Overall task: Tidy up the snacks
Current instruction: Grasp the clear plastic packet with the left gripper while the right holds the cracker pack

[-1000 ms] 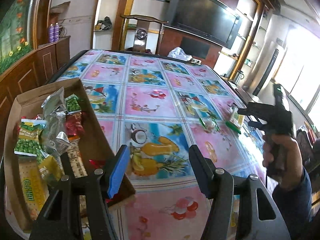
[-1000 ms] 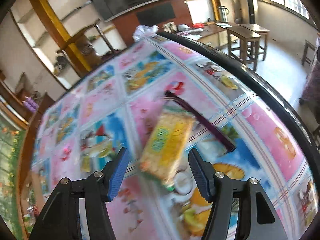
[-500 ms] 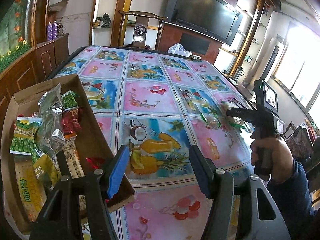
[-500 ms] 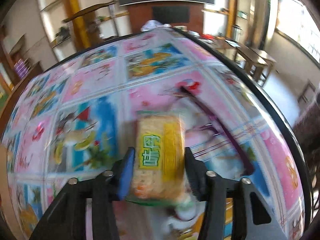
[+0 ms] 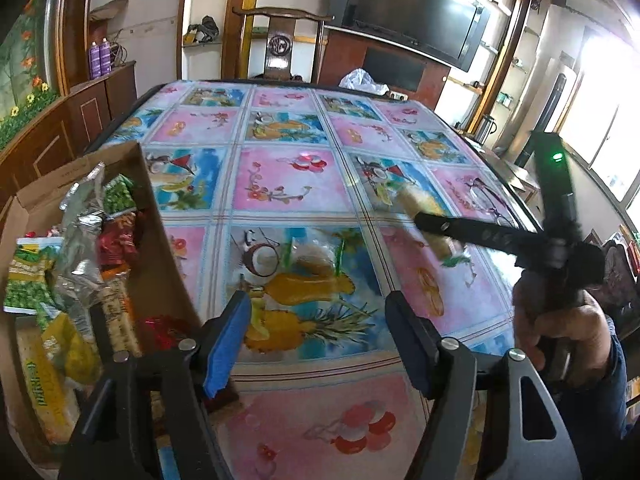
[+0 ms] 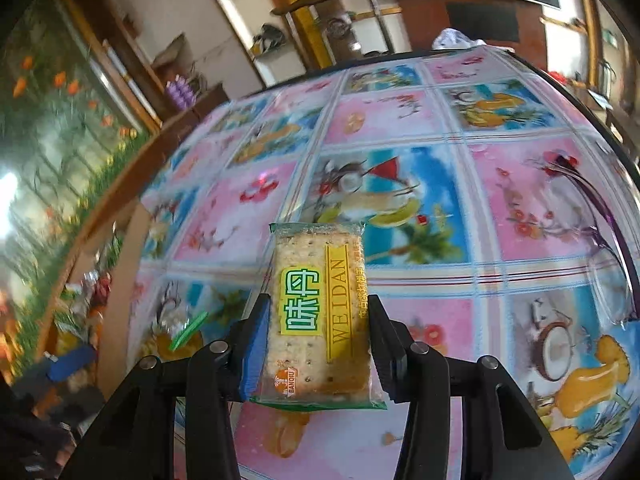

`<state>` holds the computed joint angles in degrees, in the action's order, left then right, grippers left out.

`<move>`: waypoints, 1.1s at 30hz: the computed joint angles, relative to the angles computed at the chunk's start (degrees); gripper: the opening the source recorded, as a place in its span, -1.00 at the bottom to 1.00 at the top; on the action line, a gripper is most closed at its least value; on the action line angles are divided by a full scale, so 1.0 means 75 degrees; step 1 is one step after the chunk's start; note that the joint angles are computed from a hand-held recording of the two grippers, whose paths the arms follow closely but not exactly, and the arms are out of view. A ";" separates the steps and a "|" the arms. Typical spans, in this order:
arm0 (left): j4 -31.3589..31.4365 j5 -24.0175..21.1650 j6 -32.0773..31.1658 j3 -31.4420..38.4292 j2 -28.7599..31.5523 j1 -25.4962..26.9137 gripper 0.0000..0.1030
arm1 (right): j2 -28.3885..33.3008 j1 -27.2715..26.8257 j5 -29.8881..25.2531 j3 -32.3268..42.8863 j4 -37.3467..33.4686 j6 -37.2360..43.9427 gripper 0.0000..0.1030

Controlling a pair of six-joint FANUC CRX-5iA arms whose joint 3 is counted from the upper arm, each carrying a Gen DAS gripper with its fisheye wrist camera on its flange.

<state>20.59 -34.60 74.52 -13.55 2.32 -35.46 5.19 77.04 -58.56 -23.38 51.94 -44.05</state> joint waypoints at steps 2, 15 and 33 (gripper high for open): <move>-0.0356 -0.0174 0.0414 0.0324 0.0246 -0.0096 0.35 | -0.0098 -0.0010 0.0132 -0.0133 0.0048 -0.0253 -0.03; -0.3030 -0.1578 0.2930 0.2908 0.2013 -0.0771 0.13 | -0.0290 0.0097 -0.0046 -0.0309 0.0545 -0.0722 -0.03; -0.2345 -0.0610 0.2375 0.2061 0.1642 -0.0658 -0.34 | -0.0125 0.0081 0.0065 -0.0146 0.0609 -0.0336 -0.03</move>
